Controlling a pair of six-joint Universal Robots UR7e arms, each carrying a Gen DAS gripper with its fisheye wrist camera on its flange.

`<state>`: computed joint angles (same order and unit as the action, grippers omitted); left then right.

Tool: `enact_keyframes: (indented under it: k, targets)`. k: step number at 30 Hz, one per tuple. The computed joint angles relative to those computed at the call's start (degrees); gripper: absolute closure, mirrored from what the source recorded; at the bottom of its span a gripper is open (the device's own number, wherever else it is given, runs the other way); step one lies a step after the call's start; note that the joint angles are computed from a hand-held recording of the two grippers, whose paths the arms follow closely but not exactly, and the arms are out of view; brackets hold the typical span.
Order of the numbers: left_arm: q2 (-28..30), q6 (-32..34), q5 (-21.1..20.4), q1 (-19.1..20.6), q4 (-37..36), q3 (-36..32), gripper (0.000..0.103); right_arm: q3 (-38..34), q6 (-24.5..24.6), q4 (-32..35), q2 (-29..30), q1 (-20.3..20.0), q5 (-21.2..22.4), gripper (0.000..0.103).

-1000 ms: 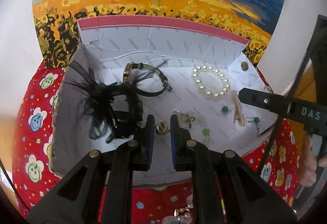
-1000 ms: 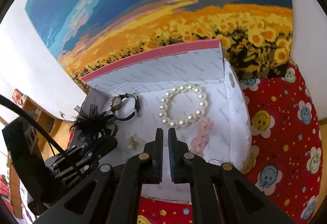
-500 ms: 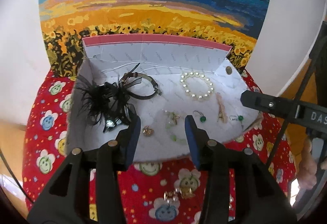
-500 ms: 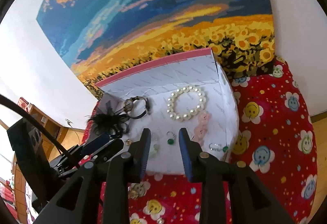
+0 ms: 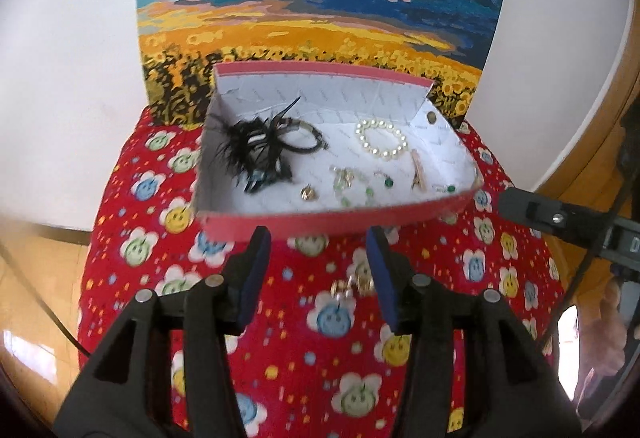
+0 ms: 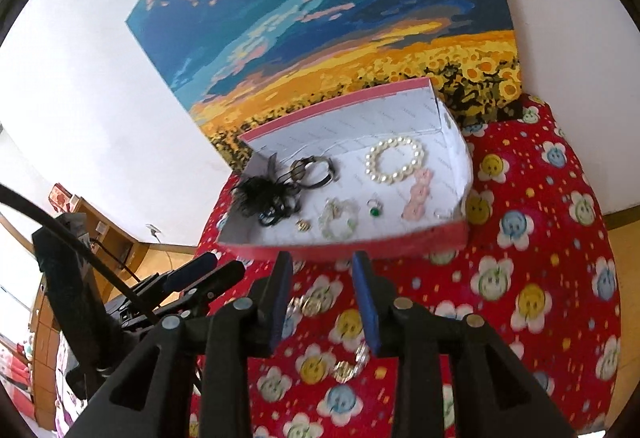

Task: Organize jewelry
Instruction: 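Withdraw both grippers toward the last crystal and gold earrings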

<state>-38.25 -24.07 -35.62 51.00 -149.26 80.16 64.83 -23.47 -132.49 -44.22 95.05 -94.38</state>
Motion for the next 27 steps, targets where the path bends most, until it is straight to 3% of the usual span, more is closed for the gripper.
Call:
enact_keyframes:
  k: [13,23,27]
  targets:
    - [-6.8,-10.9,1.6,-2.7,2.9,11.1,0.060,14.7,0.8,-6.0,-8.2,-0.6,1.0,0.066]
    - [-8.8,-14.7,1.4,-2.6,3.2,15.2,0.059,21.2,-0.6,-14.9,-7.5,-0.3,-6.8,0.065]
    - [-9.1,-15.4,0.7,-2.0,3.1,16.0,0.059,23.3,-2.7,-21.0,-6.1,0.3,-11.9,0.064]
